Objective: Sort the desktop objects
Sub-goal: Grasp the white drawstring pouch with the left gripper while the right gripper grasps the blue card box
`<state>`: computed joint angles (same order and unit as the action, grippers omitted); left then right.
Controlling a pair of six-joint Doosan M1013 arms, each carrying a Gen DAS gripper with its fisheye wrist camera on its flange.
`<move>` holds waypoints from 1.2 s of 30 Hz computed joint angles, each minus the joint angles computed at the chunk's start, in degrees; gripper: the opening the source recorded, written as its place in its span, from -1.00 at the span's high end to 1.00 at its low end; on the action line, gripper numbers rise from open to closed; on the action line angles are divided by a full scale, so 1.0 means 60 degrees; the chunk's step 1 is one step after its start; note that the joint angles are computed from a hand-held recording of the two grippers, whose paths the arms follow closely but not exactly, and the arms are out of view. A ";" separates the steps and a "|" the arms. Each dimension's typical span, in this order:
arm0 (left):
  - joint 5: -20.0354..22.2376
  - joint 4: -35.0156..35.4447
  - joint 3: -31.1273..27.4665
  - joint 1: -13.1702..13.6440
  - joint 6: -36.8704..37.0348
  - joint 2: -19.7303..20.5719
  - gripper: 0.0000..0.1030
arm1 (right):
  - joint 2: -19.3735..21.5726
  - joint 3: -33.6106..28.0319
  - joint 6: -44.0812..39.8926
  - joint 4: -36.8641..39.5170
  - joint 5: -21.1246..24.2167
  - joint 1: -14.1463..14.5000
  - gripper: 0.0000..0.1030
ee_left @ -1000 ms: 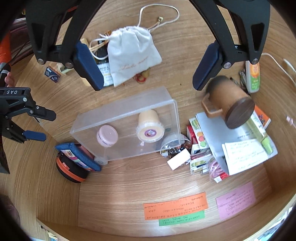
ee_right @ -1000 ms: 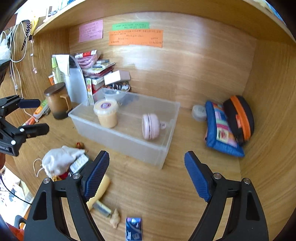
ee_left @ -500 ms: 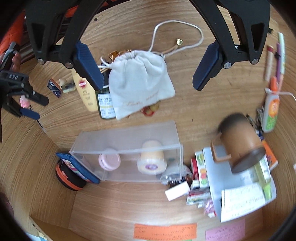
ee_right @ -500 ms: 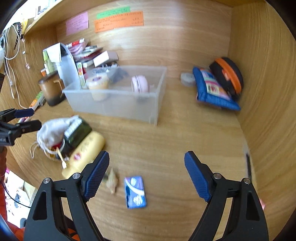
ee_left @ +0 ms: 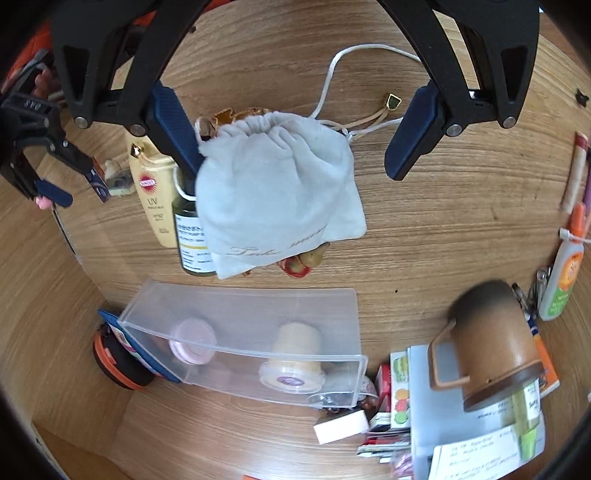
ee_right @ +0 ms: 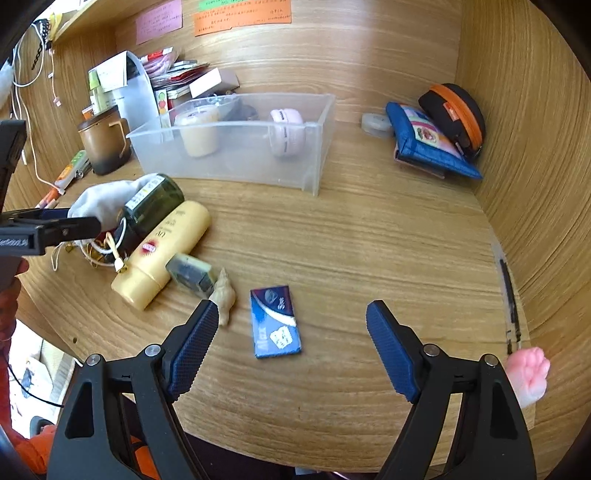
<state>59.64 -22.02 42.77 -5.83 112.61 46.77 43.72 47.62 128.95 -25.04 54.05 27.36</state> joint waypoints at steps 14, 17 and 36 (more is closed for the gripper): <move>-0.0583 0.0019 0.0237 -0.0068 -0.0257 -0.0038 -0.68 | 0.0208 -0.0155 -0.0042 0.0125 0.0235 -0.0051 -0.01; -0.0272 -0.0192 -0.0007 -0.0049 -0.0273 0.0129 -0.49 | 0.0180 -0.0063 -0.0018 0.0057 0.0069 -0.0042 0.08; -0.1470 -0.0155 0.0704 -0.0062 0.0248 -0.0328 -0.06 | 0.0275 -0.0283 0.0141 0.0142 0.0088 -0.0101 0.52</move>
